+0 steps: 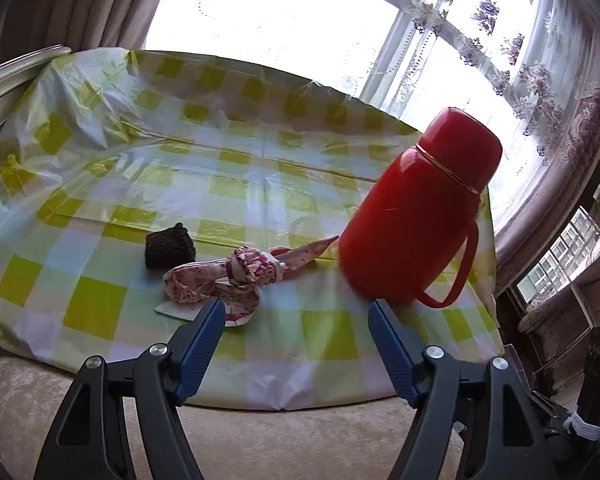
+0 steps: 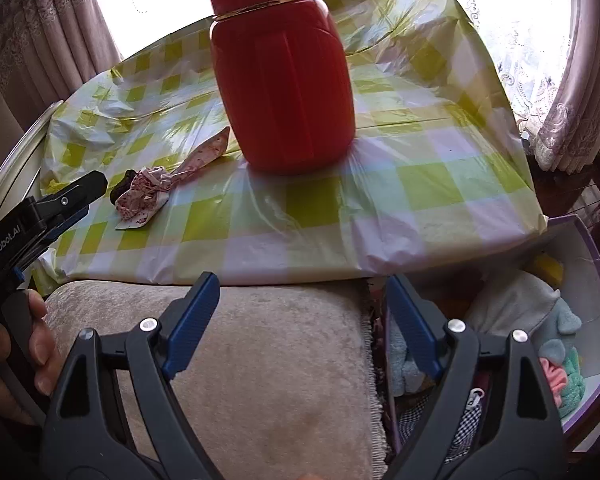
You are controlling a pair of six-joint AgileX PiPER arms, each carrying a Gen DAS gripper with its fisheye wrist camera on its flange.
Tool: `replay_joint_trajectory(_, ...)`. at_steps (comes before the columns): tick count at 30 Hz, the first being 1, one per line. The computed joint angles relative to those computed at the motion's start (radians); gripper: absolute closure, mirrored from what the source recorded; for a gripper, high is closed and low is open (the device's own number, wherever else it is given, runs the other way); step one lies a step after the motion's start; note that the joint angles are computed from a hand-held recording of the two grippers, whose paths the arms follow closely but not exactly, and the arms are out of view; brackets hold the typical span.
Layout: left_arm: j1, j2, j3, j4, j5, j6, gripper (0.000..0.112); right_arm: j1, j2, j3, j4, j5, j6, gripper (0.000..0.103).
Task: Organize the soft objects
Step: 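Move both open tools back from the box to the table, then grasp the dark brown scrubber pad with the left tool while the right tool grasps the pink floral cloth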
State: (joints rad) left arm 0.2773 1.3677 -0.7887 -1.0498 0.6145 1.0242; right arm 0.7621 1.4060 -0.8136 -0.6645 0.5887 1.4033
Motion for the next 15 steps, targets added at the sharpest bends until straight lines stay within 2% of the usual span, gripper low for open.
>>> replay_joint_trajectory(7,0.142,0.121,-0.111,0.076,0.013,-0.097,0.038,0.04,0.139,-0.137,-0.019,-0.019,-0.02,0.016)
replay_joint_trajectory(12,0.136,0.239,-0.247,0.242,0.022,-0.289,0.039,0.04,0.221,-0.237,0.018,-0.017,-0.09,0.016)
replay_joint_trajectory(15,0.126,0.319,-0.329,0.289,0.062,-0.351,0.042,0.049,0.277,-0.303,0.026,-0.004,-0.118,0.016)
